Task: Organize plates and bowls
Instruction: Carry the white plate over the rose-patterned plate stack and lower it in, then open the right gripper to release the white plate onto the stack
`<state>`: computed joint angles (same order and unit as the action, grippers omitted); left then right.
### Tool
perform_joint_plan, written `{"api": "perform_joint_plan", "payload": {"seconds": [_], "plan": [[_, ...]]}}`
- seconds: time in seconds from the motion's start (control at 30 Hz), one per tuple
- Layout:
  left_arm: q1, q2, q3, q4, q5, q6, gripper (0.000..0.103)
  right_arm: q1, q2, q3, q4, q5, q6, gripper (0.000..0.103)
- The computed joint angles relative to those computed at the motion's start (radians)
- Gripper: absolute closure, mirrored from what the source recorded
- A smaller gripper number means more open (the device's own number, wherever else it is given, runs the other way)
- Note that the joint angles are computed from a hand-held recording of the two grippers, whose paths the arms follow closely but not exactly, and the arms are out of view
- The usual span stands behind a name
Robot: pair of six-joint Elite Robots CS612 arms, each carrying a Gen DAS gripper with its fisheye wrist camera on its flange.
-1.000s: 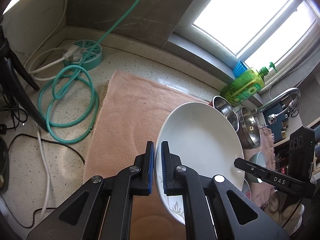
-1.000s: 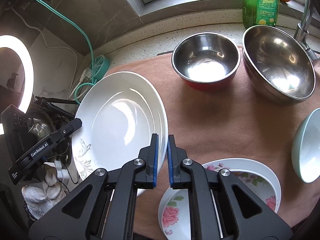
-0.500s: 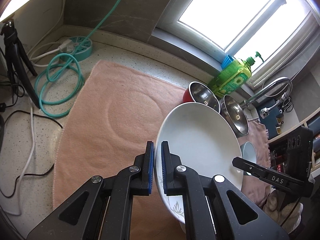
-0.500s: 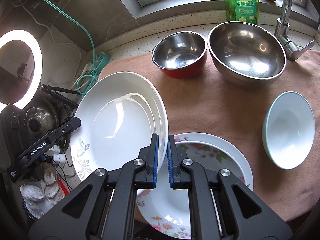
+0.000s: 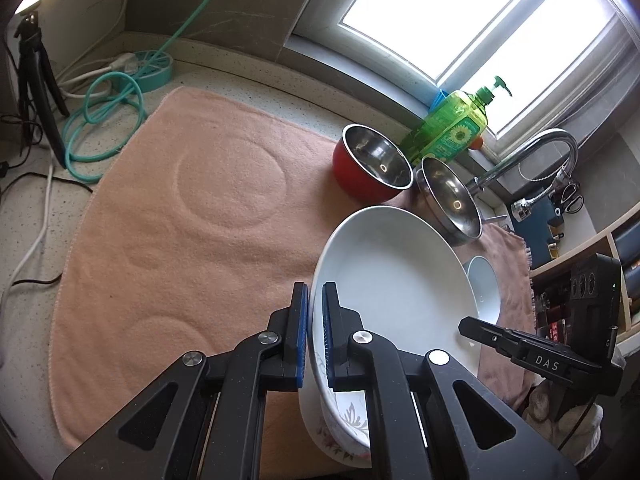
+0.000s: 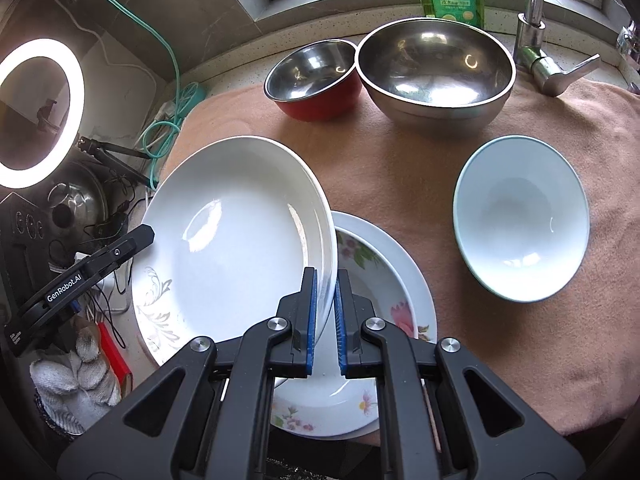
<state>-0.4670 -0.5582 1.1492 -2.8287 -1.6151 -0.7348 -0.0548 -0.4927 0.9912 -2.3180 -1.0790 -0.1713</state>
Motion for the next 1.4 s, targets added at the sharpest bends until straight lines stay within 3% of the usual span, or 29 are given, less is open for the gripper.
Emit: {"api": "perform_joint_plan", "payload": {"seconds": [0.6,1.4], "plan": [[-0.038,0.011,0.004,0.033,0.004,-0.045,0.098,-0.025,-0.013,0.046,0.041,-0.041,-0.071,0.095],[-0.044,0.012,0.018,0.063,0.002,-0.079,0.098,-0.017,-0.019,0.062,0.032,-0.076,-0.145,0.095]]}}
